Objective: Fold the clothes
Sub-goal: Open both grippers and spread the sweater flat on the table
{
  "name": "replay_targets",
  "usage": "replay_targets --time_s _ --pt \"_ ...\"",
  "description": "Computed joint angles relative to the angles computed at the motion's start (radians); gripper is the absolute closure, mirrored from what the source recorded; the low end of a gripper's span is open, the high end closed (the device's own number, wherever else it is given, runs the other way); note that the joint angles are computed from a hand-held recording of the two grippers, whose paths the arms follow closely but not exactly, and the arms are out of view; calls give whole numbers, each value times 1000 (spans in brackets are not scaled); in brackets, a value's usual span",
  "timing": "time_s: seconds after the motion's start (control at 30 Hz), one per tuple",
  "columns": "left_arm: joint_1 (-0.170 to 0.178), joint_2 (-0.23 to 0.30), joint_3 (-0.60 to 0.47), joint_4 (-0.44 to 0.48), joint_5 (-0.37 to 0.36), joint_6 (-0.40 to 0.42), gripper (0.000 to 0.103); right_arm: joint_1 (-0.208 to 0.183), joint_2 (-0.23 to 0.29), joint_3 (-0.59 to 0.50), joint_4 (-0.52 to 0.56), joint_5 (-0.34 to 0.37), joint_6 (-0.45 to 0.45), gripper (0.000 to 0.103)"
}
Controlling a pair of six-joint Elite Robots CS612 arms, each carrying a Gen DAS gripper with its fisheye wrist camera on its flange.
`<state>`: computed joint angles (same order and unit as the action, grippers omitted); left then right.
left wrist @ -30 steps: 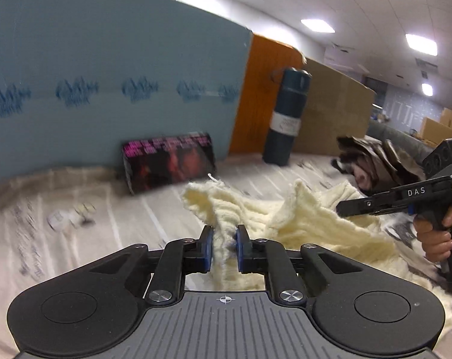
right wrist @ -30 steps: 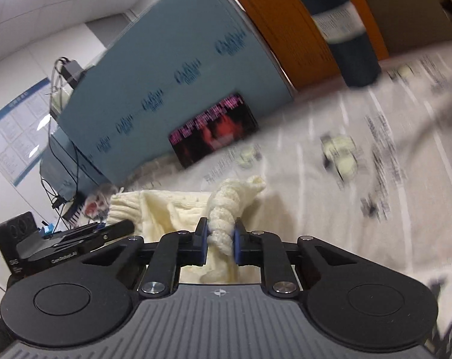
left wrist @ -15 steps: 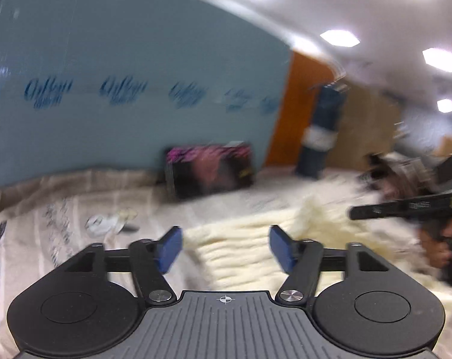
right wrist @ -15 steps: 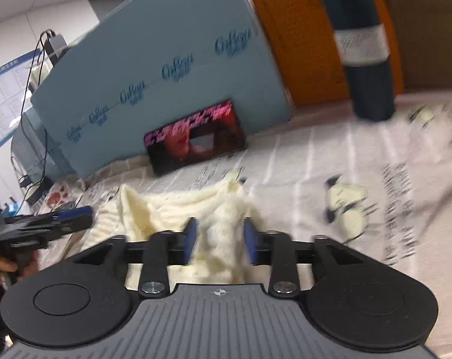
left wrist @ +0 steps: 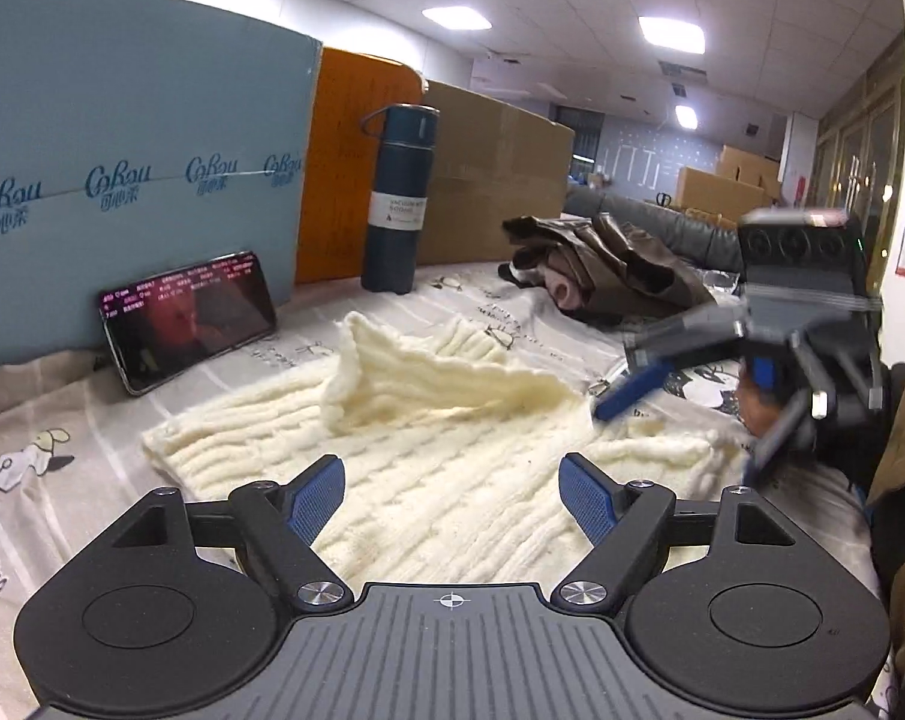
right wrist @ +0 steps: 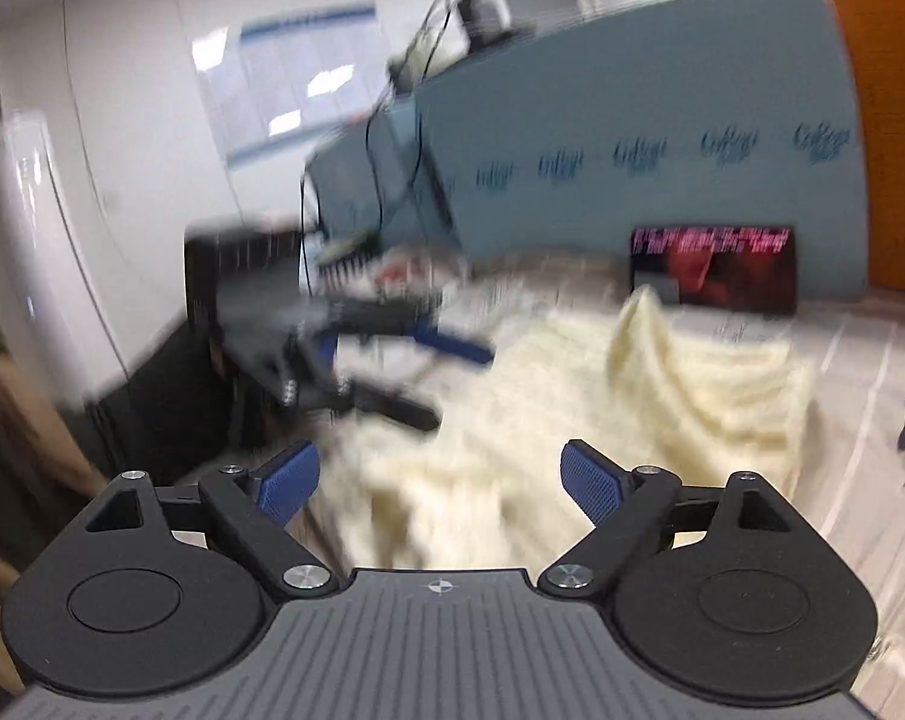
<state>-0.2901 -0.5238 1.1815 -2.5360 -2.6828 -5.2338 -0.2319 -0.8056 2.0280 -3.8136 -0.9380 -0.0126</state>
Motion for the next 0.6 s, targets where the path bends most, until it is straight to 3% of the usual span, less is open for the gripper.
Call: replay_targets --time_s 0.03,0.07,0.13,0.17,0.27,0.43,0.6 --pt "1 2 -2 3 -2 -4 22 6 -2 0 28 -7 -19 27" --pt "0 3 -5 17 -5 2 22 14 -3 1 40 -35 -42 46" --pt "-1 3 -12 61 -13 32 22 34 -4 6 42 -113 -78 69" --pt "-2 2 -15 91 -16 54 22 37 -2 10 24 -133 -72 73" --pt "-6 -2 -26 195 -23 127 22 28 6 32 -80 -143 1 75" --pt "-24 -22 -58 468 22 350 22 19 26 84 -350 -273 204 75" --pt "-39 -24 -84 541 88 388 23 18 40 159 -503 -458 356 71"
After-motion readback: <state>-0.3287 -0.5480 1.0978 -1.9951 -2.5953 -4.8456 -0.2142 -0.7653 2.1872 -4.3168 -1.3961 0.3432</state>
